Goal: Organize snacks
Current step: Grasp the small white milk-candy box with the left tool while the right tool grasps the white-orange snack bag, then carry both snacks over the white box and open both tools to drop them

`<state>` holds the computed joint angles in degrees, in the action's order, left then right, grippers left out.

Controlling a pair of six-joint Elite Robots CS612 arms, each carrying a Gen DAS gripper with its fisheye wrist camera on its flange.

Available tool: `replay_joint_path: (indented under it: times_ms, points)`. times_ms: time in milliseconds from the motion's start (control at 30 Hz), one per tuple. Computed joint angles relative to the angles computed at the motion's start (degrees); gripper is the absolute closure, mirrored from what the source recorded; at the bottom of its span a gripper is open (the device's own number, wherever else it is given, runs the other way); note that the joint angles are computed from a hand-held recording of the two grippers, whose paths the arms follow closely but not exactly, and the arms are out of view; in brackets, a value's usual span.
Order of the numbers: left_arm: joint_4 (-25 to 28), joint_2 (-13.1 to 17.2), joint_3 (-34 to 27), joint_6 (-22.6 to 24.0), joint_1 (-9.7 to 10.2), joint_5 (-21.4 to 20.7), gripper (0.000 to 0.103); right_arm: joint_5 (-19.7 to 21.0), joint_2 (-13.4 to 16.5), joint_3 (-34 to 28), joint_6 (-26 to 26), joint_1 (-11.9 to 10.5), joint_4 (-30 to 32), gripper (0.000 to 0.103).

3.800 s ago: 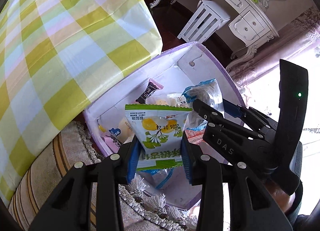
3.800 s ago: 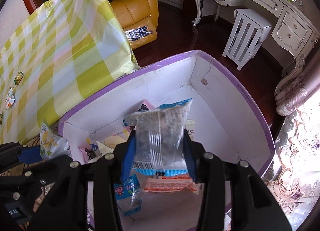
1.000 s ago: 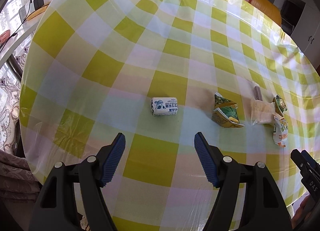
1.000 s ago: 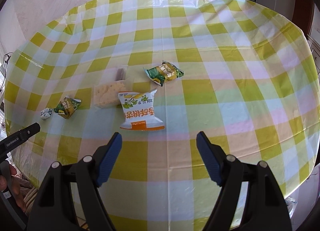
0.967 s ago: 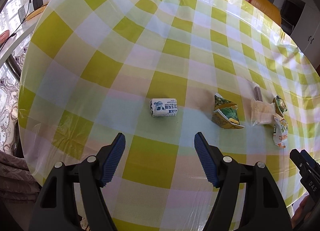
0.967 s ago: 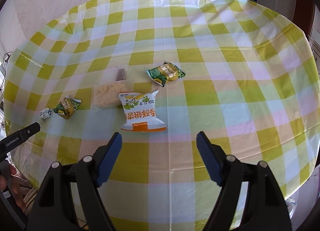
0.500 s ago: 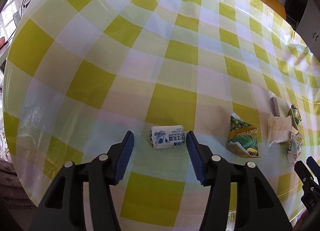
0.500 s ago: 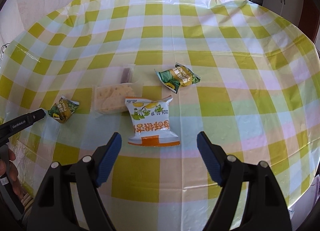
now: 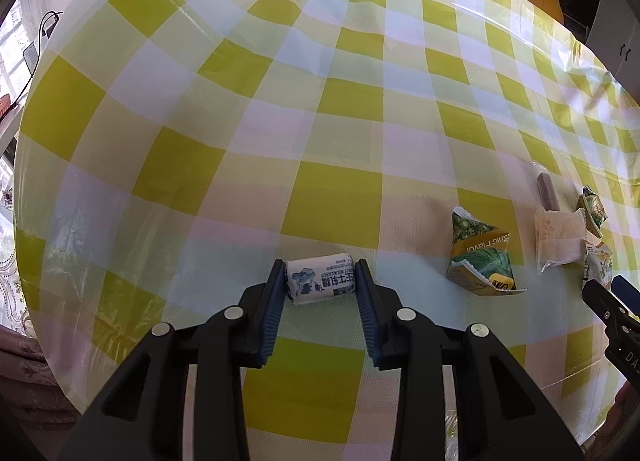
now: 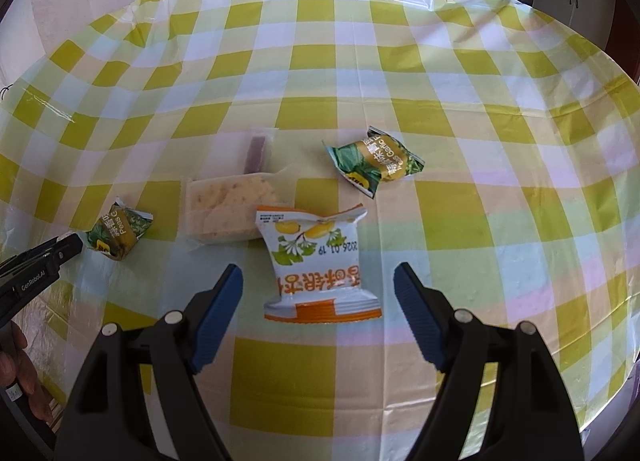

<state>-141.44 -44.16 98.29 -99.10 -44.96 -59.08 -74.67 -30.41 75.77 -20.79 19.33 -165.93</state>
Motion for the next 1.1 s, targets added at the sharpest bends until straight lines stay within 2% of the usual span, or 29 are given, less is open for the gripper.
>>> replay_joint_path:
  times_ms: [367,400,433,567,967,1000,1100]
  points:
    - [-3.2,0.0,0.6,0.4,-1.11,-0.2,0.069,-1.4,1.2,-2.3,-1.4,0.5,2.4,0.025]
    - [-3.5,0.1,0.6,0.6,-1.17,-0.3,0.069,-1.5,1.2,-2.2,-1.7,0.5,2.5,0.029]
    - [-3.7,0.1,0.5,0.7,-1.24,-0.4,0.069,-1.8,1.2,-2.1,-2.1,0.6,2.7,0.038]
    - [-3.5,0.3,-0.1,1.7,-1.42,-0.5,0.069,-1.2,0.9,-1.6,-2.9,0.5,2.4,0.048]
    - [-0.7,0.4,-2.4,2.9,-2.81,0.6,0.069,0.4,-1.1,2.3,-3.2,-0.6,1.4,0.053]
    - [-0.6,0.4,-2.6,3.1,-2.96,0.7,0.069,0.6,-1.4,2.7,-3.0,-0.8,1.2,0.065]
    - [-0.2,0.5,-3.4,3.7,-3.44,0.9,0.069,1.2,-2.2,3.8,-2.8,-1.2,0.7,0.065]
